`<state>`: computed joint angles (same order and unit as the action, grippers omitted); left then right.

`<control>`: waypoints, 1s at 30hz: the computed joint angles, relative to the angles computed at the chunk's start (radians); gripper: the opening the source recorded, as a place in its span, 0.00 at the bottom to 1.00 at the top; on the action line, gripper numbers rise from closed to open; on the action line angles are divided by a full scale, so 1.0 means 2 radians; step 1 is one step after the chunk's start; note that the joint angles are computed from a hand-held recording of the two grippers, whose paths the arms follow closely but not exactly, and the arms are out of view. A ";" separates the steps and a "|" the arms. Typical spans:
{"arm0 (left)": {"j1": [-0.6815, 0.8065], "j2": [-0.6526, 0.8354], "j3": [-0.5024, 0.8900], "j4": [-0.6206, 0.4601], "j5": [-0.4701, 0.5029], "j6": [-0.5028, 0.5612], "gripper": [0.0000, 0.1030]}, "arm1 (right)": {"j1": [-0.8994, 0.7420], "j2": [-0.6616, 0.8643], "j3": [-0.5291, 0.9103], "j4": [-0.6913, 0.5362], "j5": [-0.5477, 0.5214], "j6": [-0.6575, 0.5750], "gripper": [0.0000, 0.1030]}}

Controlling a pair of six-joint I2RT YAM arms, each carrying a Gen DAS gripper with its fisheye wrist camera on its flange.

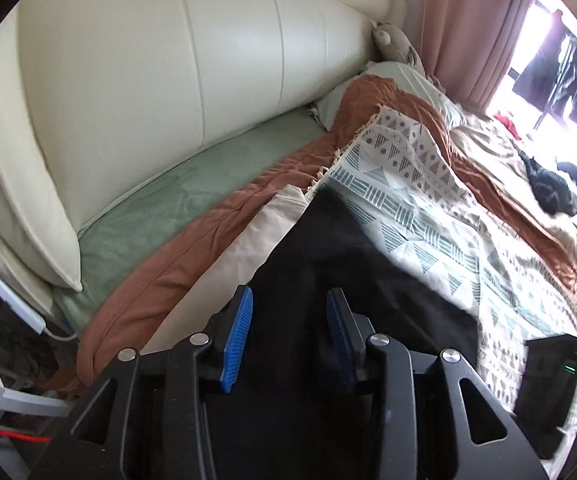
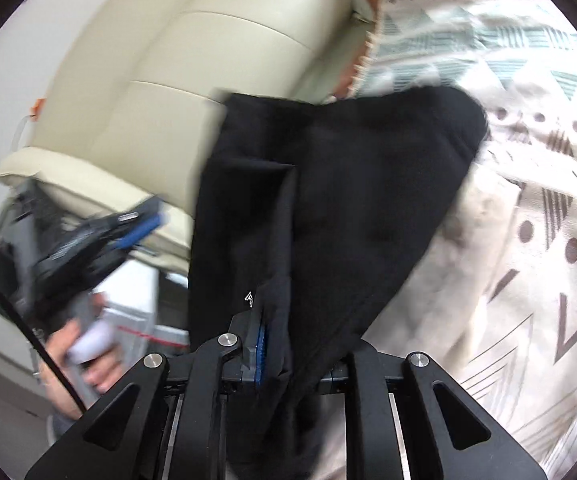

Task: Fold large clothes
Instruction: 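Lower the trousers onto the folded shirt and open both grippers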

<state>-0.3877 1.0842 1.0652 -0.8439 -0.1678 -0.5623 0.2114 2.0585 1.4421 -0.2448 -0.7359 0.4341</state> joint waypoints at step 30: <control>-0.429 -0.182 -0.241 -0.146 -0.240 -0.534 0.80 | -0.019 0.001 0.013 -0.096 0.117 -0.074 0.62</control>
